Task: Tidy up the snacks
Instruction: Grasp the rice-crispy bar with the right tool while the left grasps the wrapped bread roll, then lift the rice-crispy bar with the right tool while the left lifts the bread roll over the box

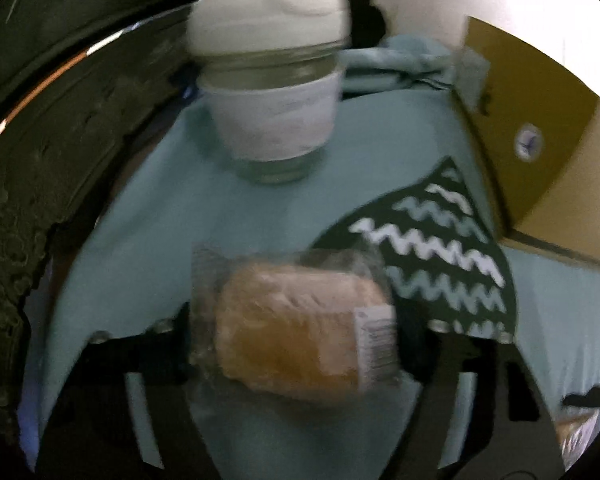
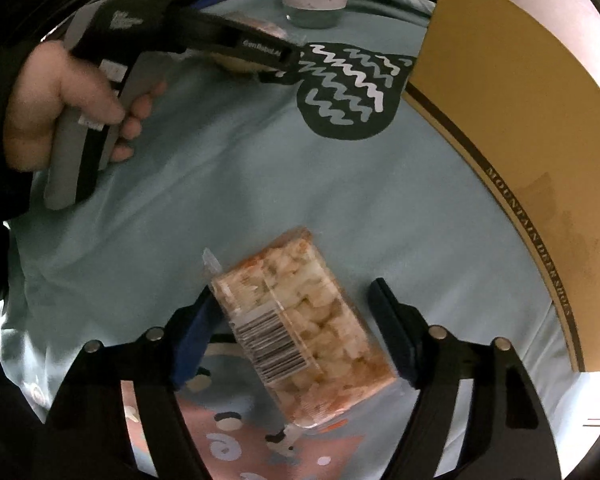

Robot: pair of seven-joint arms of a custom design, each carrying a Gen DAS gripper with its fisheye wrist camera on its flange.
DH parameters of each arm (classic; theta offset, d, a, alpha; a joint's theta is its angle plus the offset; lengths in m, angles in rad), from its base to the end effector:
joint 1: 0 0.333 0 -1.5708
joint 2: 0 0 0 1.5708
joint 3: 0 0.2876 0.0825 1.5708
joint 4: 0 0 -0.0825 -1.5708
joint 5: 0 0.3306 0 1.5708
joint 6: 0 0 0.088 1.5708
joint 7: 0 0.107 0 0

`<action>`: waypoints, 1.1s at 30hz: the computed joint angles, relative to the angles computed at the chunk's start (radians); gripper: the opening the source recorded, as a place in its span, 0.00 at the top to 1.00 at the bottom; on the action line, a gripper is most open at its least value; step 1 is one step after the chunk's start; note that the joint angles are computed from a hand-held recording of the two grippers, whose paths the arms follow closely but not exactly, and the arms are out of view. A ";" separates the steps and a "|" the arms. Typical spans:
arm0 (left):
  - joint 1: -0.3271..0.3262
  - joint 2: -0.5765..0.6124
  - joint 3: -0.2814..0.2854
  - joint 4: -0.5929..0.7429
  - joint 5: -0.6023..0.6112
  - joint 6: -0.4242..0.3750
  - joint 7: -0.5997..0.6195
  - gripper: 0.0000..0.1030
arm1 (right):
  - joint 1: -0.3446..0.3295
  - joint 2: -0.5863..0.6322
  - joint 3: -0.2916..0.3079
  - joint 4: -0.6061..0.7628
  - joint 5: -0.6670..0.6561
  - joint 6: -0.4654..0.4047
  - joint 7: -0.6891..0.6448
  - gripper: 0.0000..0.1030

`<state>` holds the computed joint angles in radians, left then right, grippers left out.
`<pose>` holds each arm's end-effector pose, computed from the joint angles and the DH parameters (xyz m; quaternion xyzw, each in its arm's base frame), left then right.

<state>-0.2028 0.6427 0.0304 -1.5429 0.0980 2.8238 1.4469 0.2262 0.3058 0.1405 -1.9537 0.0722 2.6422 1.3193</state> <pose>0.6784 -0.1278 0.3568 -0.6212 0.7174 -0.2298 0.2159 0.5574 0.2063 0.3711 -0.8549 0.4804 -0.0949 0.1712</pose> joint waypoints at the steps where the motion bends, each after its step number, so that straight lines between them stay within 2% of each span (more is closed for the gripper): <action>1: 0.012 -0.008 -0.016 -0.017 -0.012 0.014 0.009 0.33 | -0.013 -0.002 0.017 -0.009 0.030 0.001 -0.032 0.08; 2: 0.018 -0.015 -0.024 -0.030 -0.019 0.025 0.018 0.33 | -0.007 -0.002 0.019 -0.015 0.019 -0.003 -0.046 0.01; 3: 0.021 -0.027 -0.030 -0.055 -0.020 0.043 0.032 0.34 | 0.014 -0.018 0.006 -0.056 -0.016 0.048 -0.029 0.01; 6: 0.020 -0.058 -0.032 -0.114 -0.030 0.079 0.052 0.35 | 0.014 -0.014 0.005 -0.040 -0.004 0.026 0.000 0.02; 7: 0.013 -0.067 -0.024 -0.134 -0.030 0.093 0.050 0.35 | 0.024 -0.014 -0.007 -0.033 -0.018 0.026 0.035 0.06; 8: 0.010 -0.080 -0.021 -0.155 -0.031 0.104 0.053 0.35 | 0.025 -0.014 -0.009 -0.030 -0.021 0.032 0.050 0.19; 9: 0.008 -0.090 -0.022 -0.173 -0.034 0.113 0.058 0.35 | 0.025 -0.022 -0.015 -0.035 -0.024 0.049 0.075 0.36; 11: -0.001 -0.120 -0.018 -0.220 -0.033 0.134 0.066 0.35 | 0.010 -0.027 -0.006 -0.028 -0.003 0.040 0.075 0.52; 12: -0.005 -0.130 -0.017 -0.236 -0.032 0.141 0.071 0.35 | 0.002 -0.031 -0.002 -0.028 0.012 0.033 0.072 0.54; 16: -0.019 -0.178 -0.016 -0.292 -0.032 0.166 0.082 0.35 | -0.023 -0.075 0.009 -0.081 0.078 0.033 0.046 0.54; 18: -0.007 -0.218 -0.038 -0.347 -0.044 0.189 0.107 0.35 | -0.027 -0.115 0.006 -0.130 0.114 0.046 0.041 0.55; 20: -0.006 -0.251 -0.049 -0.381 -0.052 0.186 0.123 0.35 | -0.019 -0.149 0.000 -0.178 0.135 0.071 0.054 0.55; 23: -0.032 -0.277 -0.037 -0.406 -0.042 0.181 0.110 0.35 | -0.011 -0.251 -0.019 -0.299 0.172 0.121 0.059 0.55; 27: -0.054 -0.345 -0.039 -0.457 -0.009 0.166 0.095 0.35 | 0.016 -0.339 -0.054 -0.399 0.170 0.163 0.123 0.55; 28: -0.051 -0.360 -0.048 -0.464 -0.008 0.159 0.095 0.35 | 0.022 -0.338 -0.064 -0.403 0.167 0.170 0.133 0.55; 33: -0.012 -0.424 -0.122 -0.502 -0.050 0.138 0.126 0.35 | 0.037 -0.483 -0.106 -0.548 0.125 0.203 0.228 0.55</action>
<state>-0.2147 0.2184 -0.0913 -2.0445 0.0483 2.9618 1.5726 0.2634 -0.1775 0.0345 -2.5016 0.1969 2.8449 1.5468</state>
